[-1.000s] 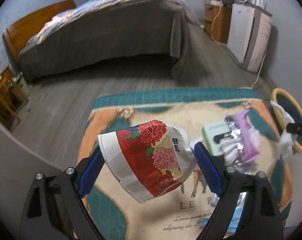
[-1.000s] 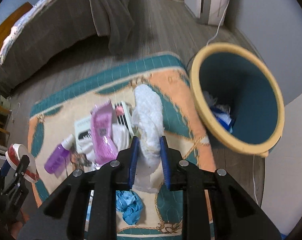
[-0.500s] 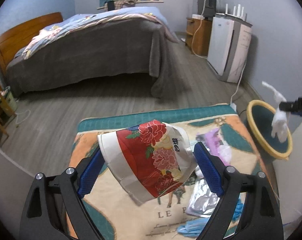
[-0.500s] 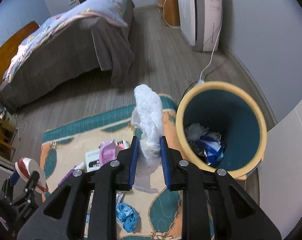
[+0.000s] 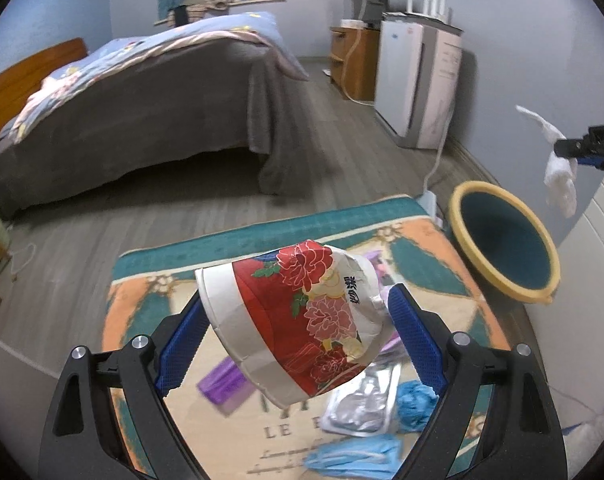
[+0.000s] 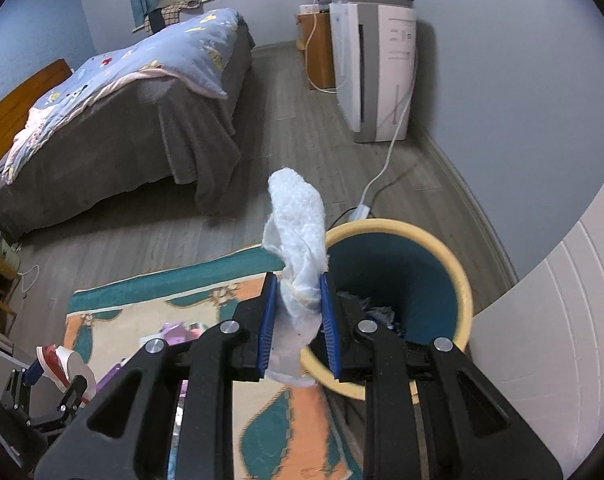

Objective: Collect trash
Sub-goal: 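Lower the white tissue into the wastebasket with the right tool while the left tool carries the cup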

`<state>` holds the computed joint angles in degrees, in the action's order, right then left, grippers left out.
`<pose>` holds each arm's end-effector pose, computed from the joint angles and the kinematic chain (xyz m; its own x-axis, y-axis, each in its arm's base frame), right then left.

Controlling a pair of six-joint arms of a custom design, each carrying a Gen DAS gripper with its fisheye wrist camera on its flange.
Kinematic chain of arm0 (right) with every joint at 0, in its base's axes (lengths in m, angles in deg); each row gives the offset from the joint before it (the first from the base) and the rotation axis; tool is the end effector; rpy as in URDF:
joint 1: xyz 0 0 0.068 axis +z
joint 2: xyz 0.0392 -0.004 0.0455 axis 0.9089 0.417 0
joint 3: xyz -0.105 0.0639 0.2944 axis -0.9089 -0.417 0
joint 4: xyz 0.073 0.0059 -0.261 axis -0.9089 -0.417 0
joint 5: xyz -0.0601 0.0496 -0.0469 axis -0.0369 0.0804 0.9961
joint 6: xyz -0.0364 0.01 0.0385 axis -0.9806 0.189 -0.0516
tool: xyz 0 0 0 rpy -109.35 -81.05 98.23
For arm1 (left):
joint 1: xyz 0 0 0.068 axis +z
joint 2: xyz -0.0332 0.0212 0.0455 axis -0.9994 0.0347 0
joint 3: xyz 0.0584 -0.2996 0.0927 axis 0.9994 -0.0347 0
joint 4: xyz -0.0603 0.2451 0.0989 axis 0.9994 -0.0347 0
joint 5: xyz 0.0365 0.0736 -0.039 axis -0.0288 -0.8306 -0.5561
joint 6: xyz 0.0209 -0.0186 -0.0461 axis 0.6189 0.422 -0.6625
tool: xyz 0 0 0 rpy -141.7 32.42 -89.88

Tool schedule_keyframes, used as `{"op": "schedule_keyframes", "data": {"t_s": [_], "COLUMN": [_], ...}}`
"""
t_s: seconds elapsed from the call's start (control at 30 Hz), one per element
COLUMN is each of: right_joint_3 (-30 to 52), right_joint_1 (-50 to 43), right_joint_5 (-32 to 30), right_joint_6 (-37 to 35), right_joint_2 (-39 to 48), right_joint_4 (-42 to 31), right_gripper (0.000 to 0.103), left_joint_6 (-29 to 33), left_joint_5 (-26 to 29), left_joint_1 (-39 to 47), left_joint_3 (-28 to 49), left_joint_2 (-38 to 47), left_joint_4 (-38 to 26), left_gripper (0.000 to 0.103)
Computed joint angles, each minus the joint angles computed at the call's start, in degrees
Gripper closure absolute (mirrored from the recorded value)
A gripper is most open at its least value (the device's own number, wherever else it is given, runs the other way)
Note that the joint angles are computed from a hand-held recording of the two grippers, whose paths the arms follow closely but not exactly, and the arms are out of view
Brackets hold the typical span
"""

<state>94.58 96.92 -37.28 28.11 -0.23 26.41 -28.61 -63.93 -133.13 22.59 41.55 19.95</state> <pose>0.2090 0.1162 0.3673 -0.7687 0.1295 -0.6264 0.0709 0.9905 0.1178 0.1392 -0.1170 0.3078 -0.7290 0.0834 -0.6794 0.0902 0.9956 0.0254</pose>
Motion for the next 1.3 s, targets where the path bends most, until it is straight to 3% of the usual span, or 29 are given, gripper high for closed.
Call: {"op": "schedule_keyframes", "data": {"t_s": [0.37, 0.73, 1.3], "right_joint_3": [-4.0, -8.1, -14.9], "right_joint_1": [-9.2, -18.1, -28.1], "right_joint_5": [-3.7, -6.5, -10.4], "right_joint_6": [-4.4, -10.2, -14.5], "right_joint_2": [-1.6, -0.3, 5.9], "right_joint_4": [1.6, 5.9, 13.5], "right_gripper": [0.082, 0.082, 0.082], "left_joint_6": [2.8, 10.3, 14.6], "left_joint_5": [0.4, 5.3, 14.6], "left_joint_1": [-6.8, -9.3, -8.1], "left_joint_3": [8.3, 15.9, 24.9], "left_joint_2": [13.5, 24.8, 37.5], "left_joint_4": [5.9, 10.6, 12.9], "left_gripper": [0.014, 0.014, 0.014]}}
